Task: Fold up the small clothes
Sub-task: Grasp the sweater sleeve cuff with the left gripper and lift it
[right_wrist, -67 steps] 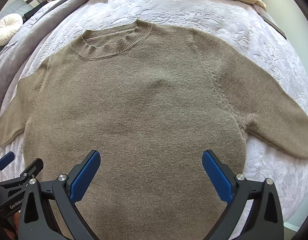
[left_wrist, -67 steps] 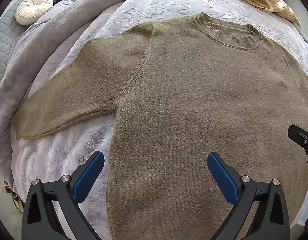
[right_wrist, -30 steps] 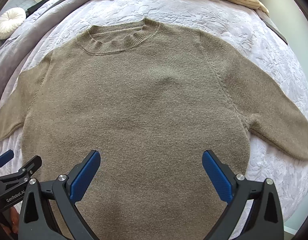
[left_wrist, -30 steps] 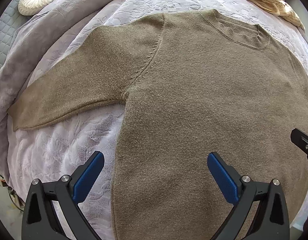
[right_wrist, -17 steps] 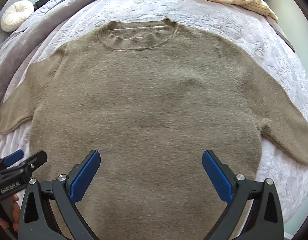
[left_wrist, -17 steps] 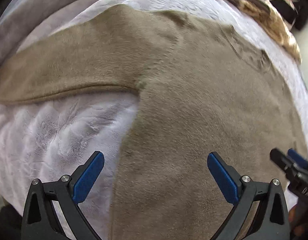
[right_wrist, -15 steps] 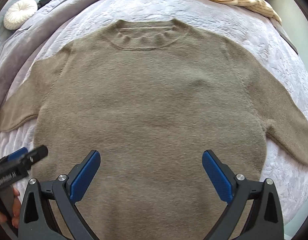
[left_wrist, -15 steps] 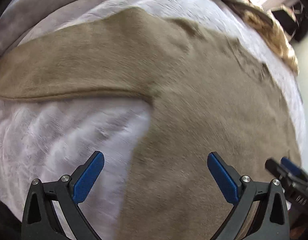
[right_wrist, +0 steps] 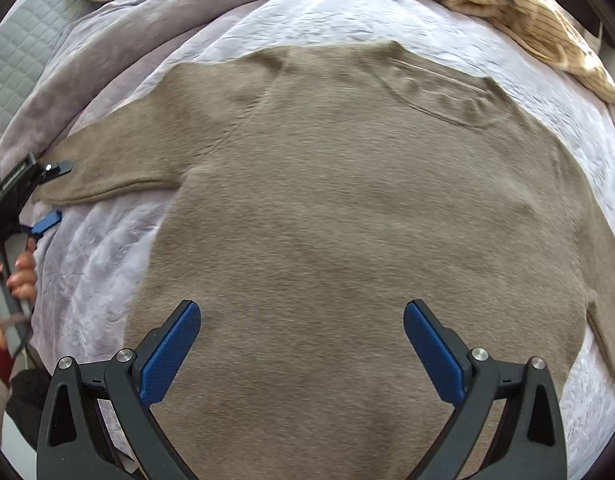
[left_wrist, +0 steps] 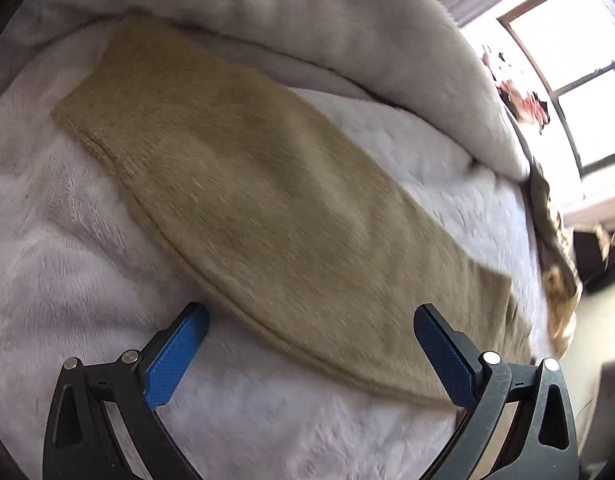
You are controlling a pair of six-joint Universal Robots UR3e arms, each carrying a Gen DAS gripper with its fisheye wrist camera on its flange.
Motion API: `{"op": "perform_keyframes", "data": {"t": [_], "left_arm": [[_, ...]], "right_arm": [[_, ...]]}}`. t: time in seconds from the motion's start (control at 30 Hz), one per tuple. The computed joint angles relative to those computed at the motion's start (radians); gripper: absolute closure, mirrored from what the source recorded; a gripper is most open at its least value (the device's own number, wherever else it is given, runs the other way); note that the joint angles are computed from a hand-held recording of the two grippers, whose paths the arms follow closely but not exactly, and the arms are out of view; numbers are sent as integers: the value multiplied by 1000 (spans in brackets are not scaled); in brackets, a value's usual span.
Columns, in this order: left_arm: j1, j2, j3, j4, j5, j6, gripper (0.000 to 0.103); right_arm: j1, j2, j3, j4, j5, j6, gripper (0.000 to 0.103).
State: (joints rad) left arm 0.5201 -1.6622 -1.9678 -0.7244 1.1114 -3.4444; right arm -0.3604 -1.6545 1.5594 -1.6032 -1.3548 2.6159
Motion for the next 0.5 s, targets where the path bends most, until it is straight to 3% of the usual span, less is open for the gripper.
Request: {"op": "perform_keyframes", "data": {"t": [0.07, 0.13, 0.17, 0.2, 0.27, 0.3, 0.5], "left_arm": [[27, -8, -28, 69, -35, -29, 0], [11, -7, -46, 155, -24, -77, 14], [8, -14, -36, 167, -18, -85, 35], [8, -18, -38, 181, -32, -83, 62], [43, -31, -64, 223, -116, -42, 94], [47, -34, -82, 265, -130, -43, 94], [-127, -3, 48, 272, 53, -12, 94]], "right_arm": [[36, 10, -4, -6, -6, 11, 1], [72, 15, -6, -7, -12, 25, 1], [89, 18, -9, -4, -13, 29, 1], [99, 21, -13, -1, -14, 32, 1], [120, 22, -21, 5, -12, 38, 1], [126, 21, -26, 12, -7, 39, 1], [107, -30, -28, 59, 27, 24, 1]]}}
